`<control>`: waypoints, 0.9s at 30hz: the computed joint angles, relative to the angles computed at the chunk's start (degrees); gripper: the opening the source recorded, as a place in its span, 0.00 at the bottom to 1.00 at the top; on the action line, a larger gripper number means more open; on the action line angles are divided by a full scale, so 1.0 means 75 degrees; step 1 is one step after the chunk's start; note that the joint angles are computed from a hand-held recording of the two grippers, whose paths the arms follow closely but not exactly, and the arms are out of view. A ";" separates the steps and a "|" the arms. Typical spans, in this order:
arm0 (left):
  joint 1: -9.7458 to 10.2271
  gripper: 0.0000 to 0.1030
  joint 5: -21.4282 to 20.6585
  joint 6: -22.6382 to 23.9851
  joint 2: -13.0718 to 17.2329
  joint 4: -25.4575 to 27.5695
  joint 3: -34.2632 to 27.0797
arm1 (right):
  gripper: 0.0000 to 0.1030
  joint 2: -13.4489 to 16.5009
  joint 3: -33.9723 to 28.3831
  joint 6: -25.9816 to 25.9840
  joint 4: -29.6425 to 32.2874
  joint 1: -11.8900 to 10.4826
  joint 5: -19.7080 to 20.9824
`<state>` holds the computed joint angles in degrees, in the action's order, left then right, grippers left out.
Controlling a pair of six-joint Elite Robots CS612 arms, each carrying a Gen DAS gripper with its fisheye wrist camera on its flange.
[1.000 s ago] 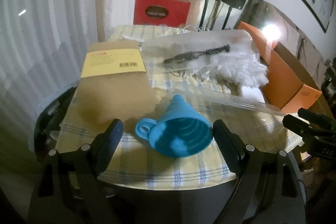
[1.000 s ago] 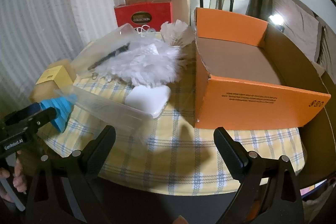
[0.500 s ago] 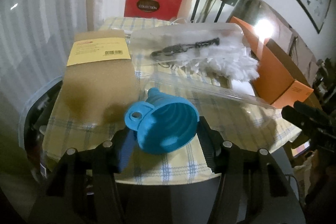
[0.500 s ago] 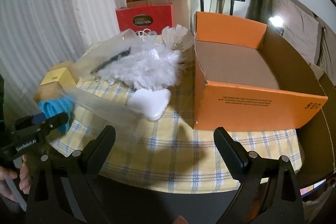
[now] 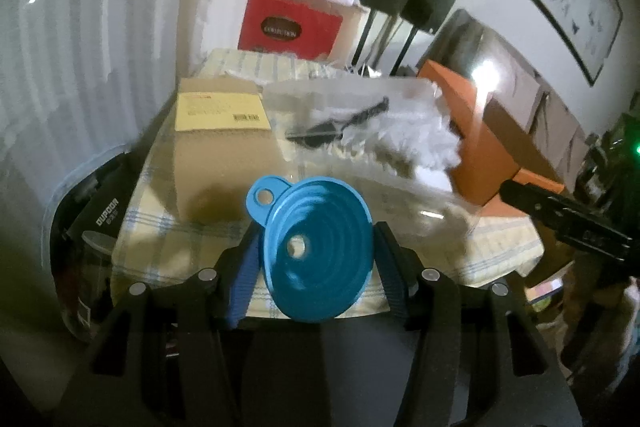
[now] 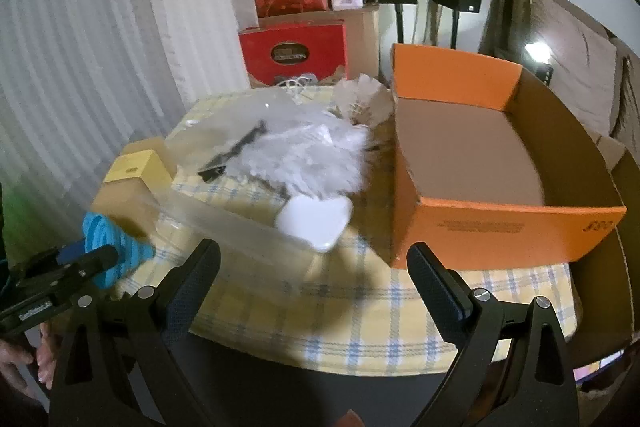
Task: Organize objects
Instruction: 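Grasp the yellow-labelled sponge with the right gripper while the left gripper holds the funnel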
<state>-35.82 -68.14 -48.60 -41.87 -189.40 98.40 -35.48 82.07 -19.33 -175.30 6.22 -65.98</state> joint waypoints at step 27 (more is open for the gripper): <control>0.0102 0.49 0.1803 -0.1473 -0.0788 0.0064 0.1241 | 0.98 0.0815 -0.2047 -0.0978 0.2895 0.1203 0.1038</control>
<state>-35.05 -54.62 -59.65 -47.78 -188.92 107.71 -29.37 66.72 -26.66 -153.59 15.25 -58.20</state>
